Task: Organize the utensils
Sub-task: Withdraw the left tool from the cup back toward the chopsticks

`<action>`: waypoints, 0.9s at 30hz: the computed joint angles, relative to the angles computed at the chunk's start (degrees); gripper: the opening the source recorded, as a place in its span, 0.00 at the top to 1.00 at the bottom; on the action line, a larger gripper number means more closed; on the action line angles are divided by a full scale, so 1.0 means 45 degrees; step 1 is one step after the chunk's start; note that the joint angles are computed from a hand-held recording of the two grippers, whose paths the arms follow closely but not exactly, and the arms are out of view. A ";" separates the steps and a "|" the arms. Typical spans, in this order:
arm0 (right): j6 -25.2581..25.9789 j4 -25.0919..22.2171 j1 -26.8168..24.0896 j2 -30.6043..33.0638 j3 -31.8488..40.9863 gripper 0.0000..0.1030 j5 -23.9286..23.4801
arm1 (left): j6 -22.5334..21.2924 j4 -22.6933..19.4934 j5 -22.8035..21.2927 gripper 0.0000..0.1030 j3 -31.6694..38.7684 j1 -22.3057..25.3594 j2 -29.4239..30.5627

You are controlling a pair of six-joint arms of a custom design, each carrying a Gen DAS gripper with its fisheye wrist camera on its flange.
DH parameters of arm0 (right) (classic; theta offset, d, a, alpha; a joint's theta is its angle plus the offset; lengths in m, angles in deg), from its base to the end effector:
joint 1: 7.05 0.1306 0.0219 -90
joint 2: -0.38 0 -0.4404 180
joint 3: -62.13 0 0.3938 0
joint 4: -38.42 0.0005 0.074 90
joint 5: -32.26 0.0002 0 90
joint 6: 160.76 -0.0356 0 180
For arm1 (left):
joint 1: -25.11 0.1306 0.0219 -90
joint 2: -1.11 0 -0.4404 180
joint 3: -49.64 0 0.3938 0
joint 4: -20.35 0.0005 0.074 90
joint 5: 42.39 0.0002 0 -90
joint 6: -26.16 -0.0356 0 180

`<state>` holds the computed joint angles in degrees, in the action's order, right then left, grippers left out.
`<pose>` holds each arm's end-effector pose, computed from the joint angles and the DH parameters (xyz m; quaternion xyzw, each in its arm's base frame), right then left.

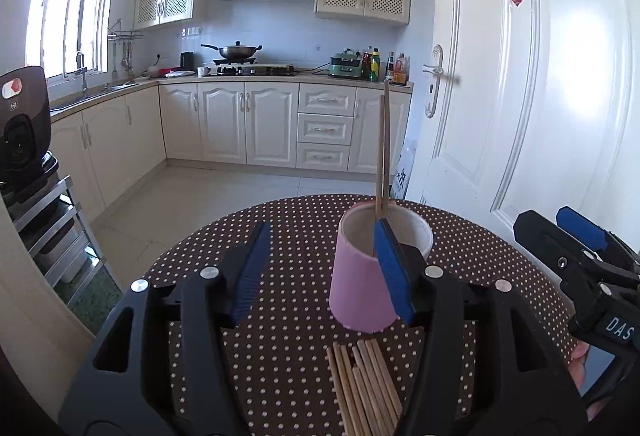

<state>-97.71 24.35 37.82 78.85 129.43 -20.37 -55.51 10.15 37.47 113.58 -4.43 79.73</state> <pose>0.3080 0.2755 0.4420 0.0449 0.8170 0.0784 0.5696 0.3637 -0.1995 0.4165 0.1078 0.8339 -0.1035 0.5312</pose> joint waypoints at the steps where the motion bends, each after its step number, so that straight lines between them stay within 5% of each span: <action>1: -0.0087 -0.0202 0.0015 -0.0040 -0.0016 0.08 -0.0115 | -0.0014 -0.0090 0.0003 0.47 -0.0089 0.0006 -0.0111; 9: -0.1286 -0.2618 0.0149 0.0088 0.0183 0.08 -0.1290 | -0.0054 -0.1198 0.0033 0.43 -0.0536 0.0061 -0.0559; 27: -0.2526 -0.4596 0.0590 0.0988 0.0245 0.08 -0.2848 | 0.0493 -0.2357 0.0961 0.40 -0.1726 0.0775 -0.0990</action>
